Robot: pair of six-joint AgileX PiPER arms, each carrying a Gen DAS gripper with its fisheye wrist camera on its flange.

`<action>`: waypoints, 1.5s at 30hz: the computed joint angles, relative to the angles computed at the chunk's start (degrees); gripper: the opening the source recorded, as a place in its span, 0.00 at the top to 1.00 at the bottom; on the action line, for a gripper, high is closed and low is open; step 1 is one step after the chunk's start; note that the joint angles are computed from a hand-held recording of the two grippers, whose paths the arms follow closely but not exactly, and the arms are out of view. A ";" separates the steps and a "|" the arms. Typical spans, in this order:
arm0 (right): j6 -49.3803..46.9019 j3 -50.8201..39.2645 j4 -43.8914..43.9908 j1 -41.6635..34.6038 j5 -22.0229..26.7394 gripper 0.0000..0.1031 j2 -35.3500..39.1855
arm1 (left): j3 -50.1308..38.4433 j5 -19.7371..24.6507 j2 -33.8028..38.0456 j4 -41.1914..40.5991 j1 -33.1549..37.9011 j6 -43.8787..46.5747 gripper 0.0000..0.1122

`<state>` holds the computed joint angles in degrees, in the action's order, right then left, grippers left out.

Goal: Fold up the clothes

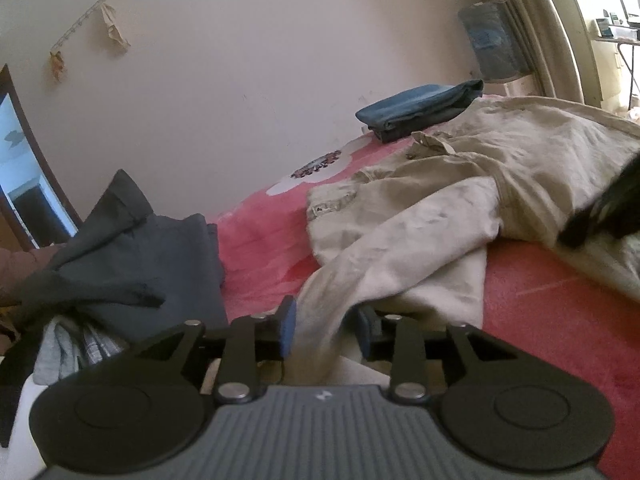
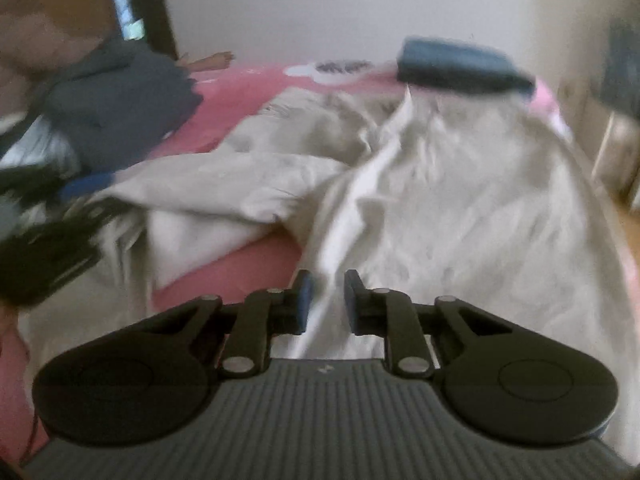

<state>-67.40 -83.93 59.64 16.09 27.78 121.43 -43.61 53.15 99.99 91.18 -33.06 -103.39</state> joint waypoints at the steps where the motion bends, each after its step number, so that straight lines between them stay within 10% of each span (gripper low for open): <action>1: 2.74 -2.11 -2.15 0.52 0.63 0.85 2.03 | -0.06 0.36 -0.20 -0.56 -0.18 0.39 0.66; 7: -0.35 3.47 -0.54 2.02 -3.96 0.87 -3.08 | 1.14 0.59 -3.31 -3.68 -0.41 2.33 0.64; 14: 16.34 -7.10 -10.42 2.09 1.55 0.89 4.40 | 2.19 2.19 -6.01 -4.92 -3.11 2.87 0.64; 21: 14.18 7.10 -4.43 -7.07 10.60 0.89 -8.46 | 5.84 2.26 -12.05 -8.10 -6.34 4.52 0.63; 37: 4.81 32.56 -3.56 -3.37 2.33 0.91 -21.46 | 7.40 7.05 -18.96 -18.53 -21.53 8.24 0.60; 40: 7.83 34.14 -3.76 -5.82 10.63 0.94 -23.23 | 8.15 6.27 -19.52 -19.72 -24.29 8.59 0.60; 45: 9.25 35.74 -2.81 -11.76 6.05 0.93 -25.58 | 8.26 4.38 -19.29 -21.62 -28.86 8.93 0.59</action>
